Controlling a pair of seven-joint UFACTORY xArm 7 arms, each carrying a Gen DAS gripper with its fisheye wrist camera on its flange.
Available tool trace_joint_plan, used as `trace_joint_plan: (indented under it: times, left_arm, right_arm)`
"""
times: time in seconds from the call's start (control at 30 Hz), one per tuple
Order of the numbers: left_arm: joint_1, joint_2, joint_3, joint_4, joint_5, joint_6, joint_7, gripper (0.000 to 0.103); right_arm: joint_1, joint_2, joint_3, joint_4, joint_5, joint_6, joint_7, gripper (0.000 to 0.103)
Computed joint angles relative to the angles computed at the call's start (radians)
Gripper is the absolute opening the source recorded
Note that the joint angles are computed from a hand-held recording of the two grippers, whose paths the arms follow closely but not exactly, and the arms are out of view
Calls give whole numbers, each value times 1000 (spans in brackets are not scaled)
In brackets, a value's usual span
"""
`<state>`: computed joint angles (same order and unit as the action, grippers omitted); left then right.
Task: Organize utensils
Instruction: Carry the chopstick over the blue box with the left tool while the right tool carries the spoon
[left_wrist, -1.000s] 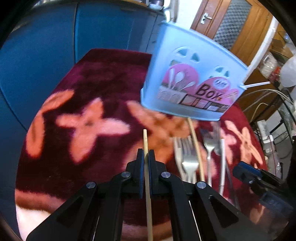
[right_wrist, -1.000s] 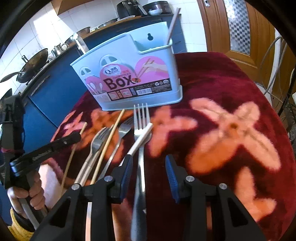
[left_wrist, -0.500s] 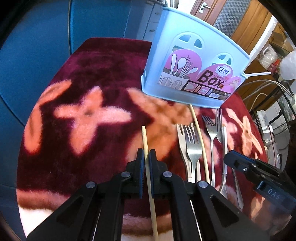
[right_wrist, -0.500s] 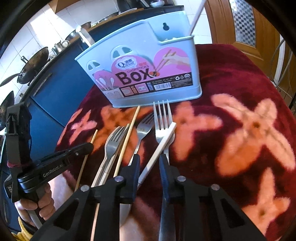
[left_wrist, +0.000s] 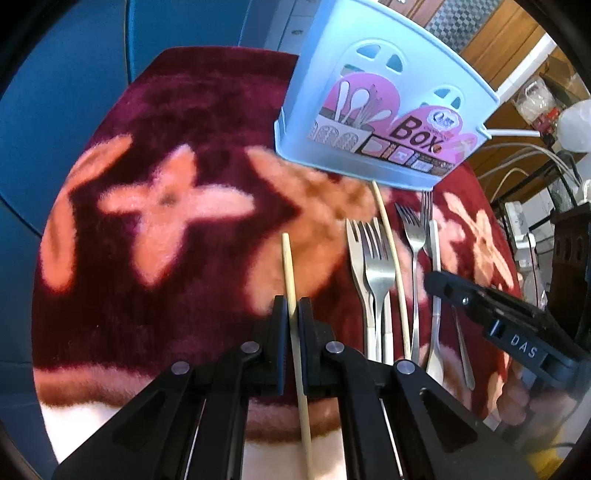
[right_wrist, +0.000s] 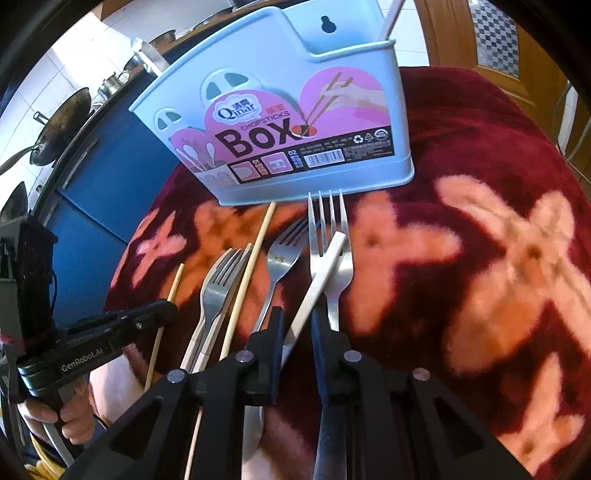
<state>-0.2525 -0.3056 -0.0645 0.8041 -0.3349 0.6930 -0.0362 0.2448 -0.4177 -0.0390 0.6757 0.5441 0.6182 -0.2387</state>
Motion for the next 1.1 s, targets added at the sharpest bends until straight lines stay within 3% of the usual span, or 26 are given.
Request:
trace_joint_plan:
  times: [0.2,0.47,0.73,0.93,1.1]
  left_arm:
    - [-1,-12,-16,-7,43,1,-6,5]
    - [-36,-42,24,-43,-77,-56,57,2]
    - [-88,-132,25,-95,-145,-209,92,2]
    - [-135,-143,37,-86,-146,-350,95,2]
    - [-162,-135,58,-59,-135,-434,84,2]
  right_arm:
    - [11,-17,-15,-10,24,-17,-46,11]
    - [30,-95,-34,-53,48,-65,-83,9]
    - [74,-203,-65,-111,83,-175,-118,9]
    - [110,-286,-79,-152,36,-321,-112,9]
    - [148,-299,-117,-140,-22,-387,-84,9]
